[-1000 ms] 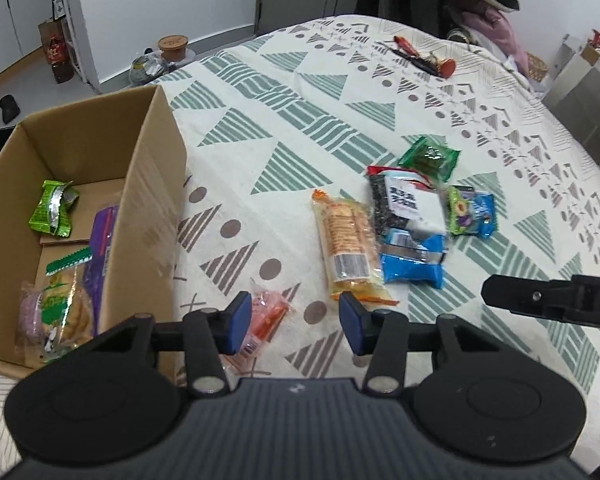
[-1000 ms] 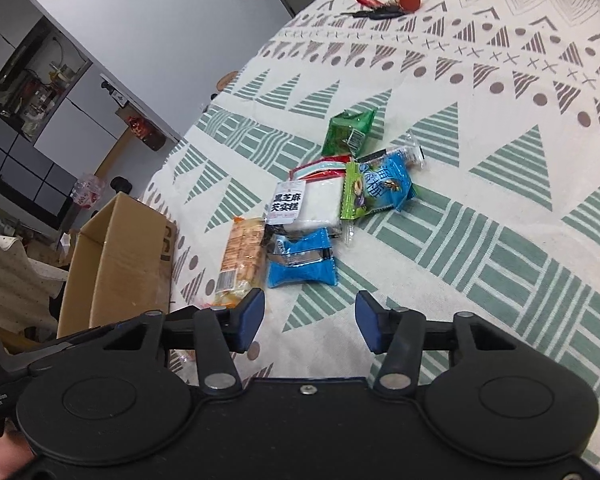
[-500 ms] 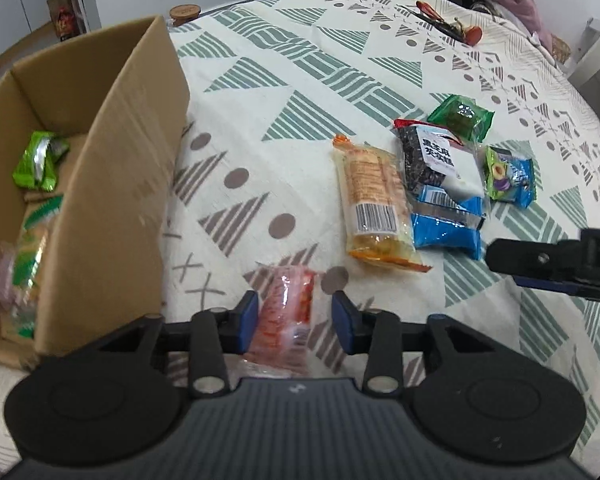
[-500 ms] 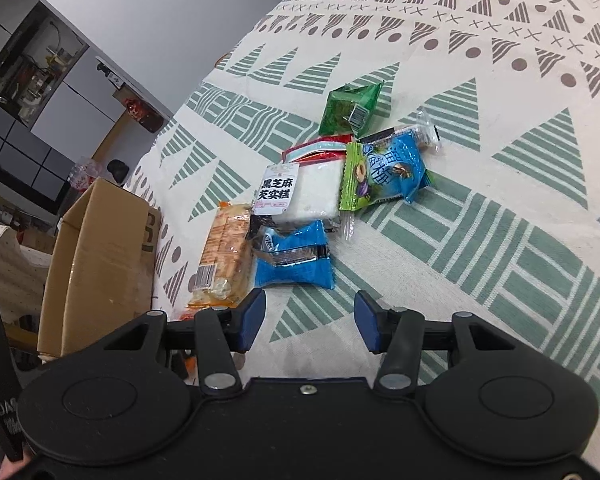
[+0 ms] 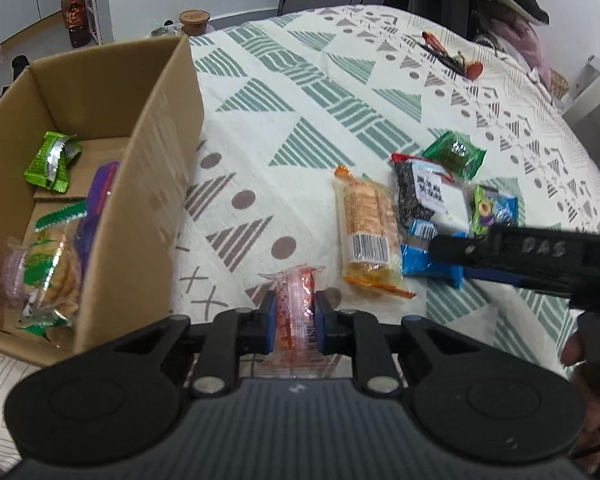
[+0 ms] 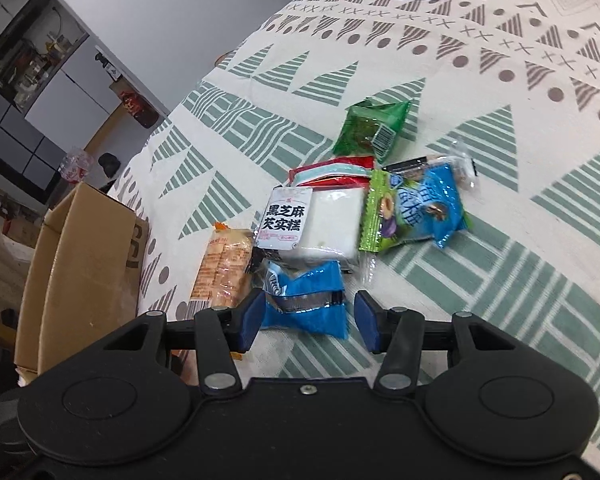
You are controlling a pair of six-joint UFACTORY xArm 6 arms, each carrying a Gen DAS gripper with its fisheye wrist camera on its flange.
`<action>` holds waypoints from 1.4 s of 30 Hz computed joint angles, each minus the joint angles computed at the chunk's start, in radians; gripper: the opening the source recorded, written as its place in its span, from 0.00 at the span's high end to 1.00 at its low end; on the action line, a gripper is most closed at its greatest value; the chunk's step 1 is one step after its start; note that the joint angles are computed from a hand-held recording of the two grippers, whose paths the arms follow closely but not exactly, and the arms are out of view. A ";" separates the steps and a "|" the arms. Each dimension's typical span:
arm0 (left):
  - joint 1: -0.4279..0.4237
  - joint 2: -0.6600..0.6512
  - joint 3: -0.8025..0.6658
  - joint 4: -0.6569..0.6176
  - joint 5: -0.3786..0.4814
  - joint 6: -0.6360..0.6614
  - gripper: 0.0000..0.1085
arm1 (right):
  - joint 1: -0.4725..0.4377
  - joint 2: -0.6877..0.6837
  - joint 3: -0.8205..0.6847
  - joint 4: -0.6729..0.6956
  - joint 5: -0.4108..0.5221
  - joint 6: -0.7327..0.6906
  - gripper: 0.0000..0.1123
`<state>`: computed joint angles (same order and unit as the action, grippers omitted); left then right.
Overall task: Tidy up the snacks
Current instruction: 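Grasp pink candy with left tool while right tool grasps blue packet, then carry pink candy in left tool while right tool carries blue packet over the box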
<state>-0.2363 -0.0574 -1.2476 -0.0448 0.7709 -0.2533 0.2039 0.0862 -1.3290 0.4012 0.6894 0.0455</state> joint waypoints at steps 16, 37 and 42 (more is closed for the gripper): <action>0.025 -0.077 0.019 -0.051 -0.006 0.027 0.88 | 0.023 -0.070 0.052 -0.040 -0.039 -0.015 0.76; 0.089 -0.234 0.052 -0.109 -0.010 0.084 0.88 | 0.137 -0.237 0.121 -0.092 -0.123 0.120 0.76; 0.130 -0.248 0.042 -0.126 -0.016 0.108 0.88 | 0.164 -0.230 0.096 -0.113 -0.137 0.152 0.76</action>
<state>-0.1058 -0.3054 -1.2056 -0.1703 0.7547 -0.1456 0.3678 -0.1442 -1.2328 0.2885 0.5526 0.1971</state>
